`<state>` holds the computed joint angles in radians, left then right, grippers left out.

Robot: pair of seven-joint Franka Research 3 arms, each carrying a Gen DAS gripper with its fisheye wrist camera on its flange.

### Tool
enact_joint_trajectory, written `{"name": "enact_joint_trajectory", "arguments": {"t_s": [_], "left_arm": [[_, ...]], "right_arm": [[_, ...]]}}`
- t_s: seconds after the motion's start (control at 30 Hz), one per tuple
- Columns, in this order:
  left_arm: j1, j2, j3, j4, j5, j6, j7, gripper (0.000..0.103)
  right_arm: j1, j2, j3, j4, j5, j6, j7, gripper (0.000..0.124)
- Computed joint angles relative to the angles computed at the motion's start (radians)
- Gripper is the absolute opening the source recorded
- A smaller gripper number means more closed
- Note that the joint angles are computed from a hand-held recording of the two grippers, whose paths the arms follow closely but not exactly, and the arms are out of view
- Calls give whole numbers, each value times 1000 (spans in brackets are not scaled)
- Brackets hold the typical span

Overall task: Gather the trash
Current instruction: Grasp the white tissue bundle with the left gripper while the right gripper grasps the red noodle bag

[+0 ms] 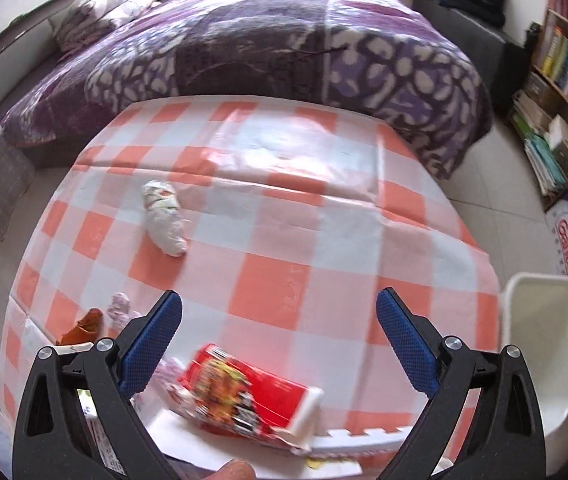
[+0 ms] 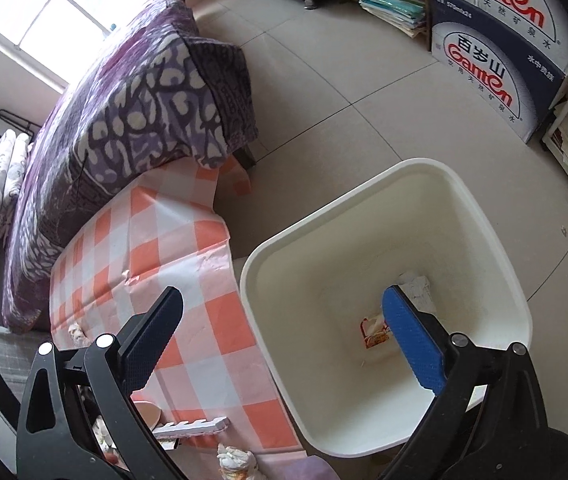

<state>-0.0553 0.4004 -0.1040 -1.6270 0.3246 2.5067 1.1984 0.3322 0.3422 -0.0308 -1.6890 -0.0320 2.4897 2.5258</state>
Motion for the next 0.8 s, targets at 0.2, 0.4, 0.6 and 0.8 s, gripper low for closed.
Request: {"name": "enact_joint_trajectory", "arguments": {"t_s": [0.2,0.4,0.6,0.8], "left_arm": [[38,149,41,219,-15,-93,-32,95],[80,293,40,423,-61,-188,-14,95],[108,375,23,535,-120,-228,17,89],[125,425,7,601,-152,-296,99,51]], "right_arm": [[39,147,20,216,-24,-92,-93,96],[66,294,70,431,28,-155,-319,96],[70,422,149,617,154,-196,-643,96],[107,513,173,769,226,-292,-887,96]]}}
